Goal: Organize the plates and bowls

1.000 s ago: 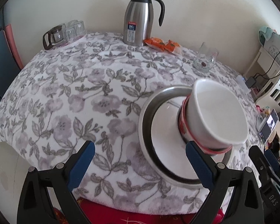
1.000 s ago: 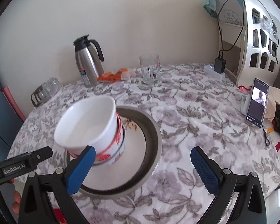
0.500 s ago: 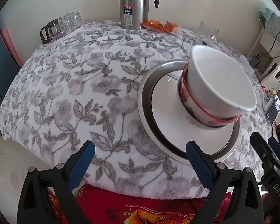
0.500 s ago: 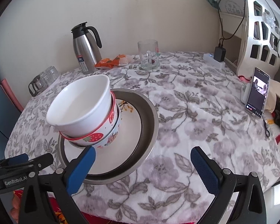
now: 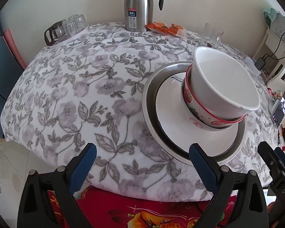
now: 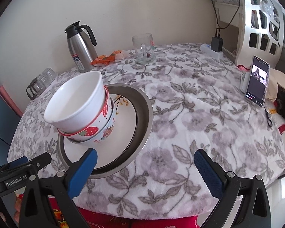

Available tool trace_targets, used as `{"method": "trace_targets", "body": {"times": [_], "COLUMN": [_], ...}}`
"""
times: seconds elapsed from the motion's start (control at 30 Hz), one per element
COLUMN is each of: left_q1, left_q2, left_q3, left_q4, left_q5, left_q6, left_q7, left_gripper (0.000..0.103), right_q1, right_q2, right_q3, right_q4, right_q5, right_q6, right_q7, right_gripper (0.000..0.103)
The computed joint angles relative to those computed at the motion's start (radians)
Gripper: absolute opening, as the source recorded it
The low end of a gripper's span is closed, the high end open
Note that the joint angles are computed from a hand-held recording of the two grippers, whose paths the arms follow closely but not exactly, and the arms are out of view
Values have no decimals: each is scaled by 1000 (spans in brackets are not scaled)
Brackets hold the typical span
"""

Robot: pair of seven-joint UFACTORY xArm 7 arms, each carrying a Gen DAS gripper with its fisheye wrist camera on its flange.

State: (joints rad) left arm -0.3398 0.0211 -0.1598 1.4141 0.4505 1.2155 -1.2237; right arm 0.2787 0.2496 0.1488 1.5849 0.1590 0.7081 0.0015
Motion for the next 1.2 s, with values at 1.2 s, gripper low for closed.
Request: {"method": "trace_targets", "body": {"times": [1.2], "left_q1": [2], "left_q2": [8], "left_q3": [5], "left_q4": [7], "left_q5": [-41], "left_q6": [4], "left_q7": [24], "left_gripper": [98], "right_q1": [-3], "right_q2": [-8], "right_q3": [3], "right_q4": [-3], "right_q5": [23], "right_q6": [12], "right_q7": [-25], "right_gripper": [103]}}
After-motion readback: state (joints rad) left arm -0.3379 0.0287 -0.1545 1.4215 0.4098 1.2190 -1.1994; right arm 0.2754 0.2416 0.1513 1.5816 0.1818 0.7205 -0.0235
